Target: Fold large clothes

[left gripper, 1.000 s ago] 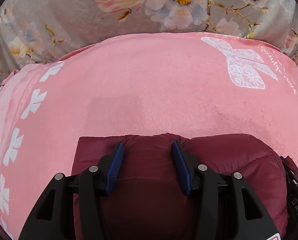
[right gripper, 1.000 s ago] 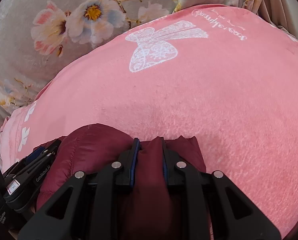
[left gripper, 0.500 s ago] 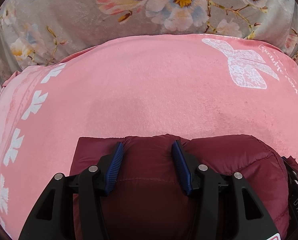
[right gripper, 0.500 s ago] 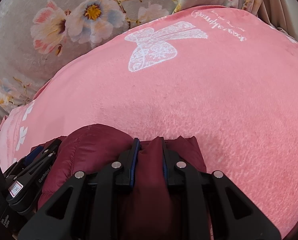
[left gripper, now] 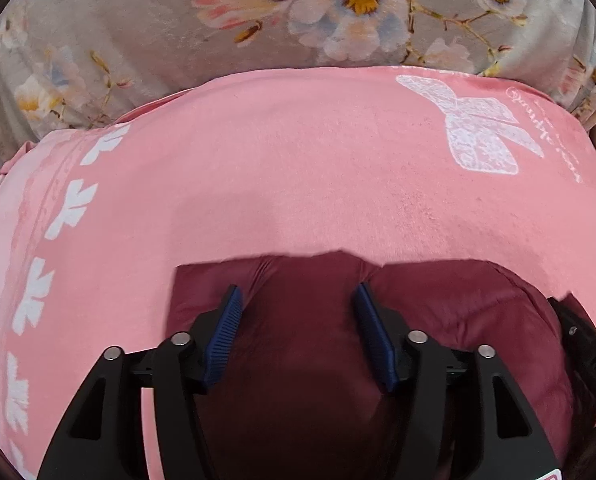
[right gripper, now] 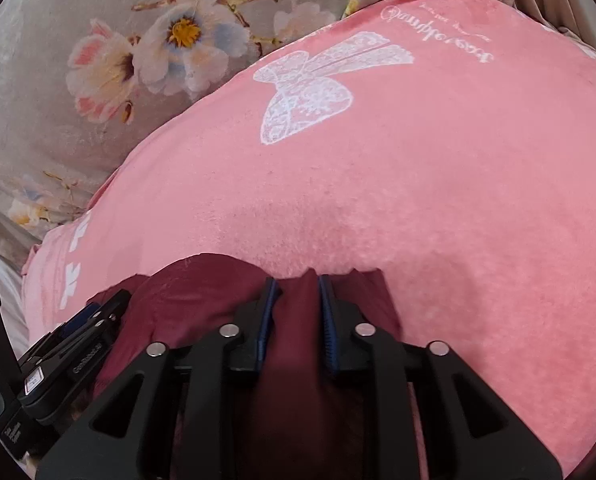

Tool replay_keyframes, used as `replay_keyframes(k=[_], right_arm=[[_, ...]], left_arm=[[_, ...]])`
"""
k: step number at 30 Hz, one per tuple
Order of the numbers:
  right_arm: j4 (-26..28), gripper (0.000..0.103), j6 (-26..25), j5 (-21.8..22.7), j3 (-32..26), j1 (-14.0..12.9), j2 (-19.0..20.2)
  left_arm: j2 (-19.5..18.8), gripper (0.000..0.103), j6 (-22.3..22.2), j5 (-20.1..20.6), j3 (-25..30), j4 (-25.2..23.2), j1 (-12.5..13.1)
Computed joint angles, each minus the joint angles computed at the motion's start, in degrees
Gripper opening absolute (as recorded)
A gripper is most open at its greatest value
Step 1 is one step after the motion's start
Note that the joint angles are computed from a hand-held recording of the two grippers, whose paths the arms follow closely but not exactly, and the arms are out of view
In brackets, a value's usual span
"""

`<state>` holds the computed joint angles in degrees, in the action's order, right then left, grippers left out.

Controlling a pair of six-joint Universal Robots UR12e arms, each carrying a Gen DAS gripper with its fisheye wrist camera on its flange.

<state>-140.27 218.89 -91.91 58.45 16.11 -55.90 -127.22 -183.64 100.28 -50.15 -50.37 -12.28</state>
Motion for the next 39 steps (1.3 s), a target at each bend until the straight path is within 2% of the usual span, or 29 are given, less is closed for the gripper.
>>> replay_keyframes(k=[1, 2, 4, 7, 10, 16, 22, 31, 39], right_arm=[[-1.59, 0.038, -0.08, 0.09, 1.81, -0.04, -1.36], [-2.2, 0.039, -0.55, 0.7, 3.31, -0.14, -2.61], [-2.54, 0.039, -1.17, 1.85, 5.58, -0.15, -4.44], [-2.82, 0.038, -2.51, 3.07, 9.26, 0.21, -6.88], [-1.84, 0.031, -3.41, 2.3, 10.24, 0.95, -7.25], [-1.8, 0.03, -4.56, -0.33, 9.98, 1.86, -6.17], [-4.64, 0.03, -4.41, -0.17, 11.26, 1.88, -5.97], [-7.63, 0.03, -5.37, -2.34, 12.29, 2.54, -5.77], [-8.92, 0.03, -5.79, -3.05, 12.73, 2.72, -5.76]], left_arm=[[1.45, 0.061, -0.43, -1.53, -1.52, -0.08, 0.47], [2.22, 0.061, -0.6, -2.63, -2.32, -0.33, 0.78], [4.73, 0.061, -1.24, -5.01, -5.15, -1.45, 1.52], [7.42, 0.062, -2.31, -5.8, -9.23, -0.06, 1.87], [8.83, 0.062, -3.64, -6.15, -11.68, -0.04, 1.88], [8.89, 0.069, -2.24, -1.38, -14.13, 3.3, 0.51], [8.84, 0.076, -3.2, -1.09, -15.6, 5.92, 0.58], [8.44, 0.078, -1.93, 3.17, -16.82, 9.98, -0.61], [8.23, 0.078, -1.13, 4.92, -17.39, 12.0, -1.04]])
